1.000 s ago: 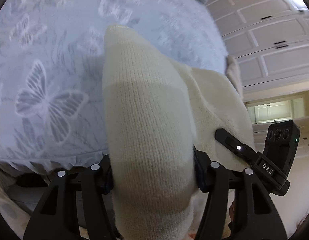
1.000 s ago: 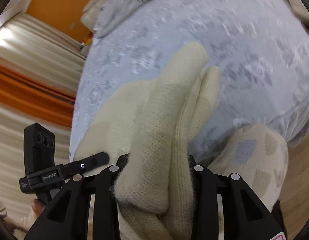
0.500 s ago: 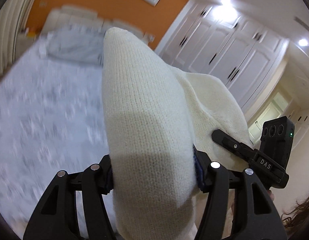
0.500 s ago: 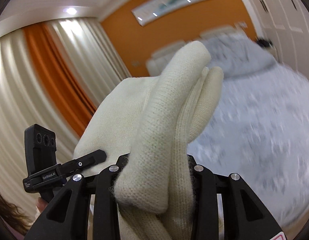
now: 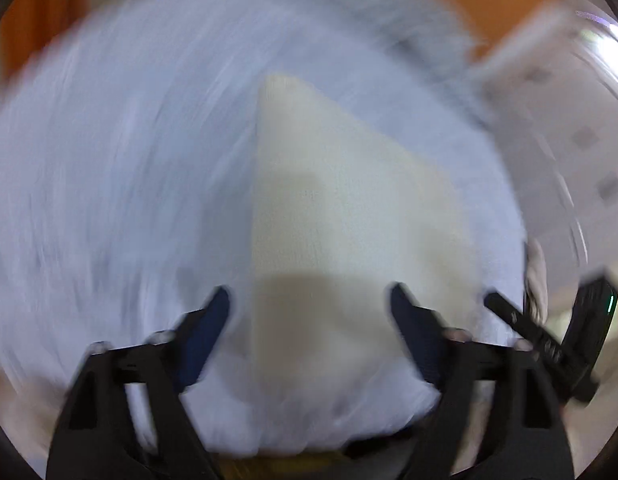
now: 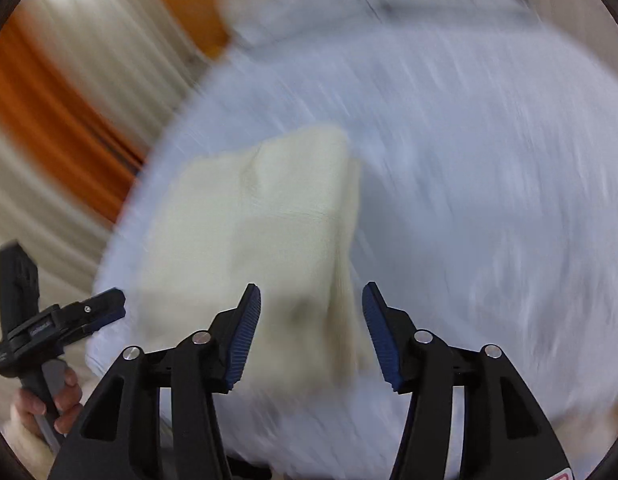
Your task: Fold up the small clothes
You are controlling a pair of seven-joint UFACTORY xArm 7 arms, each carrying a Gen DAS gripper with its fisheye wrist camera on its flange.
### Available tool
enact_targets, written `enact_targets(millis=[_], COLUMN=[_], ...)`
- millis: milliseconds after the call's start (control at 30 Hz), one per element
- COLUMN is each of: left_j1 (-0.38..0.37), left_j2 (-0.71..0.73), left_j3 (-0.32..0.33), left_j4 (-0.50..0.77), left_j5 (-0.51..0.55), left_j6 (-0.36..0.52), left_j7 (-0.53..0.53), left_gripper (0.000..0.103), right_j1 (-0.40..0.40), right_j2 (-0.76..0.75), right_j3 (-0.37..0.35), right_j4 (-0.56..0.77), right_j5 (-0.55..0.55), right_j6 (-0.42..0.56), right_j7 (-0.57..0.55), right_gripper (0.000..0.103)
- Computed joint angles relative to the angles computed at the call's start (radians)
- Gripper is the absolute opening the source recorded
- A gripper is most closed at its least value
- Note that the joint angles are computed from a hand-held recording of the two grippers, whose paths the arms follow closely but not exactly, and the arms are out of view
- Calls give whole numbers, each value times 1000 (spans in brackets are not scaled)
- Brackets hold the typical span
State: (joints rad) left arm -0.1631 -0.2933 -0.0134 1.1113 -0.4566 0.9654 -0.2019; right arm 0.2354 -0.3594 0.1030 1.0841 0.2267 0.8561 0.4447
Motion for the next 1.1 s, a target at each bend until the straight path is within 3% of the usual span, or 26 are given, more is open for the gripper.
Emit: enact_targets(millis=[67,133,167,233,333,400,433,467,500,533,600,667,767,867,967,1067,1100], left_j1=[2,0,-4,-25,-38,-39,-22,-46,-29,-27,-20,-10,8,-9,9,5,4], left_j2=[-69,-125,-125,-89,-11,71,97,148,165,162,173,160,146,190,118,67,57], left_j3=[37,47,50,63,38,20,-4,15,-9,-19,-20,-17,-14,-14,-46,-61,-68], left_j4=[-116,-173,-172,-145,-93,-43,-25,12,33,41,93,115,105,87,23,15,12], left_j5=[-108,-146,-150,-188,-195,-175,-170,-166,-121,-101,-90,-88,-73,27,44,132,168], left_j6=[-39,-106,-116,-127,-137,-126,-102,-76,-62,-53,-26,-21,-34,-6,-73,-99,-101], left_j7=[2,22,24,46,31,24,13,17,-3,-2,53,102,97,77,40,4,-13], left_gripper=[66,77,84,89,97,96,85,77,72,66,55,53,56,71,73,80,82], right_j1=[12,24,26,23,24,8,9,32,14,9,19,30,30,8,-4,-22,-17], right_j2=[-58,-63,-45,-7,85,137,158,171,172,170,158,136,143,205,101,54,59], right_j3=[-14,-28,-37,-44,-64,-52,-54,-74,-56,-44,-37,-29,-13,2,2,59,74], right_j4=[-78,-73,-47,-17,9,15,16,6,1,7,51,88,110,97,21,92,132], right_j5=[59,62,68,94,175,168,199,265,290,273,287,283,229,132,106,-108,-156], right_j6=[-26,-6,14,13,1,20,25,20,8,-3,-12,-22,-7,105,37,54,58], right_j7=[-5,-29,-43,-47,-68,-41,-51,-74,-77,-60,-101,-140,-151,-91,0,72,54], right_gripper=[52,62,65,76,78,78,64,60,51,33,30,29,37,56,57,56,48])
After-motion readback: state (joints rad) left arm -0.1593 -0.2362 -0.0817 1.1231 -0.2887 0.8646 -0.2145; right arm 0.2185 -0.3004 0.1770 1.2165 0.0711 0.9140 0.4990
